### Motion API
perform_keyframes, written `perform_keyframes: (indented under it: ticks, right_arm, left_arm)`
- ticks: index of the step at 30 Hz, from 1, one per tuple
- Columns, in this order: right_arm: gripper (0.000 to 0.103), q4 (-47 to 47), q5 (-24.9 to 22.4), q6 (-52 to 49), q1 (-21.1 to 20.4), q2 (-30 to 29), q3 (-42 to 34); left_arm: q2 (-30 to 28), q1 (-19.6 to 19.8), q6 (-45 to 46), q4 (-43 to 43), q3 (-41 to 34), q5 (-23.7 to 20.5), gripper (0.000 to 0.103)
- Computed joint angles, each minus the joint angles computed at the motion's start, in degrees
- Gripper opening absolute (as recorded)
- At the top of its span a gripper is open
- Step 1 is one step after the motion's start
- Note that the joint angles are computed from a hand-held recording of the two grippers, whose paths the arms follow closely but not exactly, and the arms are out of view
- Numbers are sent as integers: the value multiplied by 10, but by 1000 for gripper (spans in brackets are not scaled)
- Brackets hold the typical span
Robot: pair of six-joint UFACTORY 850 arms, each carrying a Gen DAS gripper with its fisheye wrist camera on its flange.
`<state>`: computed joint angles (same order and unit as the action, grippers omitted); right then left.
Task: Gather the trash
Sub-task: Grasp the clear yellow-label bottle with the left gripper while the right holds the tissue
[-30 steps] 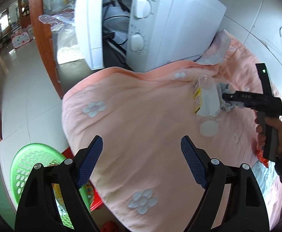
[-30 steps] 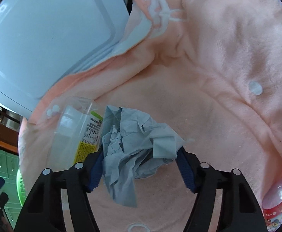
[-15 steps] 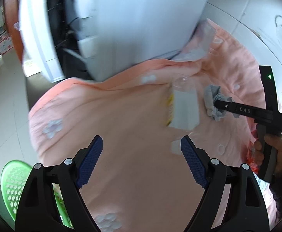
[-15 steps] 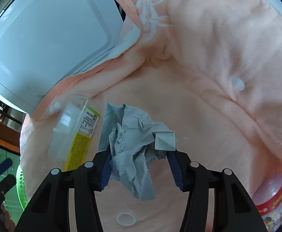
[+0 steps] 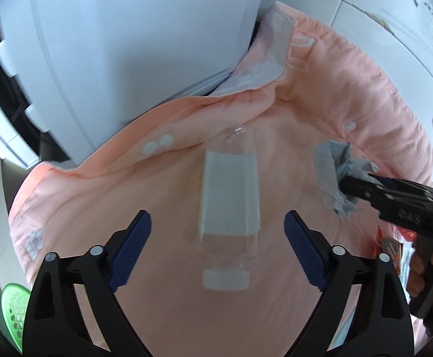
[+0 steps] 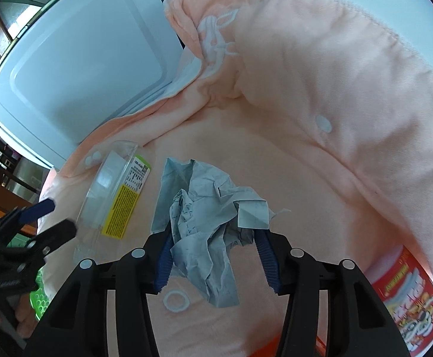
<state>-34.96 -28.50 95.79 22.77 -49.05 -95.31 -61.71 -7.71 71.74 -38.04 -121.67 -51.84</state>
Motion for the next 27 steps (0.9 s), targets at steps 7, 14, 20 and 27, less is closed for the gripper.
perform_keyframes:
  ticks: [7,14,20,27]
  right_arm:
    - [49,-20,2,15,3,32,35]
    - [49,-32,5,33,6,45,52]
    - [49,-36,5,40,10,54,64]
    - [49,-32,3,36,12,55,64]
  left_arm:
    - [-16,-21,-10,24,-19,11,90]
    - [-25,-34,-19,44,-25,32,89]
    - [-44,-40,-45,62,-52,25,81]
    - [-60,-45,-69,89,-70,27,54]
